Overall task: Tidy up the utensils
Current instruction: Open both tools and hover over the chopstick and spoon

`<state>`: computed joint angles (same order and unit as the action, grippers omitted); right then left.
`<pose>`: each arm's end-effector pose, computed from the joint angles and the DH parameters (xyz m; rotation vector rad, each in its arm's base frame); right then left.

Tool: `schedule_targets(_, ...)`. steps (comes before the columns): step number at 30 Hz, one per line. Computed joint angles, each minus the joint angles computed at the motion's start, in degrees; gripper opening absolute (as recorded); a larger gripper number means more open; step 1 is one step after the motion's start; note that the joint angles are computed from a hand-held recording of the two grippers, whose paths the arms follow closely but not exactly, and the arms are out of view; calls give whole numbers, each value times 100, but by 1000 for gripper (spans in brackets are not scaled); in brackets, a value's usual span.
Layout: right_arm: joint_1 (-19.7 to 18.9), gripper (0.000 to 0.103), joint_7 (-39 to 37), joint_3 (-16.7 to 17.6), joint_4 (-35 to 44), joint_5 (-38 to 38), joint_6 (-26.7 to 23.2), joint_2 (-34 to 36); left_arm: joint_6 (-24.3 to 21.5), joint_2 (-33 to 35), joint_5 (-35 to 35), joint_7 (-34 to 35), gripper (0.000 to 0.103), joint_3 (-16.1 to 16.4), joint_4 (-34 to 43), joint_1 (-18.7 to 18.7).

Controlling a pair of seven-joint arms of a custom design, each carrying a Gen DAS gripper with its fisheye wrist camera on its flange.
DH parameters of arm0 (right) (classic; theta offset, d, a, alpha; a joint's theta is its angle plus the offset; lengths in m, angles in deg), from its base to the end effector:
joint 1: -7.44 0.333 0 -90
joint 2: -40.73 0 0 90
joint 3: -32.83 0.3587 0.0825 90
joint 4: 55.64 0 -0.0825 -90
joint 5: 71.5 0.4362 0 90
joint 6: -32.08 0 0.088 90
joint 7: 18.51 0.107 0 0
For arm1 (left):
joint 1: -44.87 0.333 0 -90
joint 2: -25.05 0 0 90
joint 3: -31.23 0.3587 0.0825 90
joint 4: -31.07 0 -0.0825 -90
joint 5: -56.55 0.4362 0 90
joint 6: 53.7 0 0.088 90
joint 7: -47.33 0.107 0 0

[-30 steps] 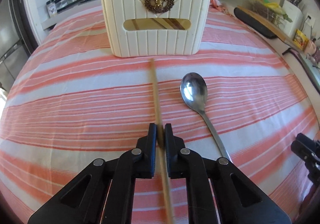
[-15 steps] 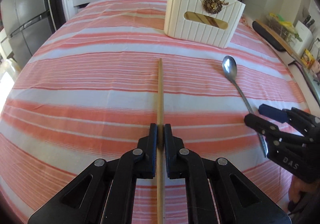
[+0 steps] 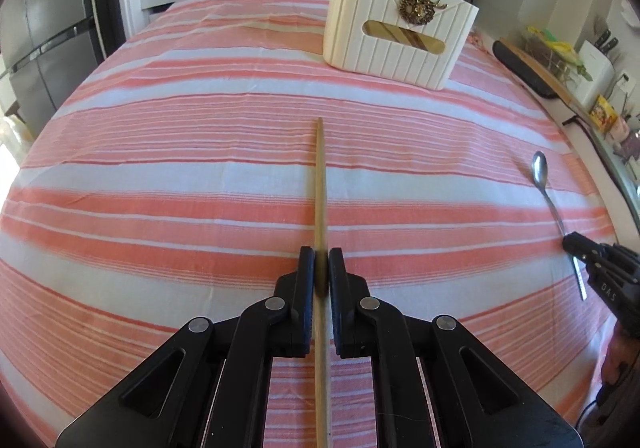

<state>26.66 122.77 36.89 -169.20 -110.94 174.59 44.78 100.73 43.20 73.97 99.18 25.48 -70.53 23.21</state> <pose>0.6025 0.2615 0.4951 -1.8763 1.9262 -0.7996 0.6578 -0.3435 0.4654 -1.9009 1.9617 -0.7791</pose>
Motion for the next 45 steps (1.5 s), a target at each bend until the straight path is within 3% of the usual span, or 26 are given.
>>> schedule_targets(1,-10,9,11,-12,-79,-15,-5,-75,25,-8,-173,172,20,-93,-12,88)
schedule_targets(2,-30,9,60,-24,-159,-57,75,-143,38,-5,-319,338,40,-162,-2,153)
schedule_targets(3,-62,19,70,-33,-213,-56,200,-179,12,4,-400,468,54,-188,35,180)
schedule_targets(4,-98,29,61,-42,-267,-23,348,-210,-13,18,-399,533,74,-167,82,172)
schedule_targets(5,-132,53,36,-49,-306,25,472,-229,-3,31,-362,580,80,-133,123,157)
schedule_targets(6,-160,60,-8,-51,-310,63,592,-217,-16,55,-376,693,80,-134,175,173)
schedule_targets(9,-209,60,-444,-44,-131,281,743,-24,-547,350,-650,1369,82,-268,671,289)
schedule_targets(12,-192,59,-903,-45,174,559,530,241,-898,602,-336,1385,82,-45,1033,85)
schedule_targets(16,-190,59,-935,-127,213,656,765,329,-972,699,-46,1381,94,84,1150,-27)
schedule_targets(19,-202,59,-720,-205,-35,498,1217,240,-915,714,-151,1364,102,64,1115,52)
schedule_targets(31,-209,60,-696,-202,-47,474,1230,231,-610,657,59,1153,102,158,943,-18)
schedule_targets(35,-215,60,-715,-198,-49,497,1236,230,-958,727,-138,1391,103,36,1149,74)
schedule_targets(37,-277,61,-1096,-150,-56,799,1271,225,-1410,823,-465,1792,101,-129,1436,218)
schedule_targets(40,-429,61,-2391,-10,12,1809,983,182,-1545,817,-1006,2305,101,-306,1535,462)
schedule_targets(45,-449,61,-2933,-66,40,2160,869,169,-1850,1070,-1375,2674,100,-314,1955,503)
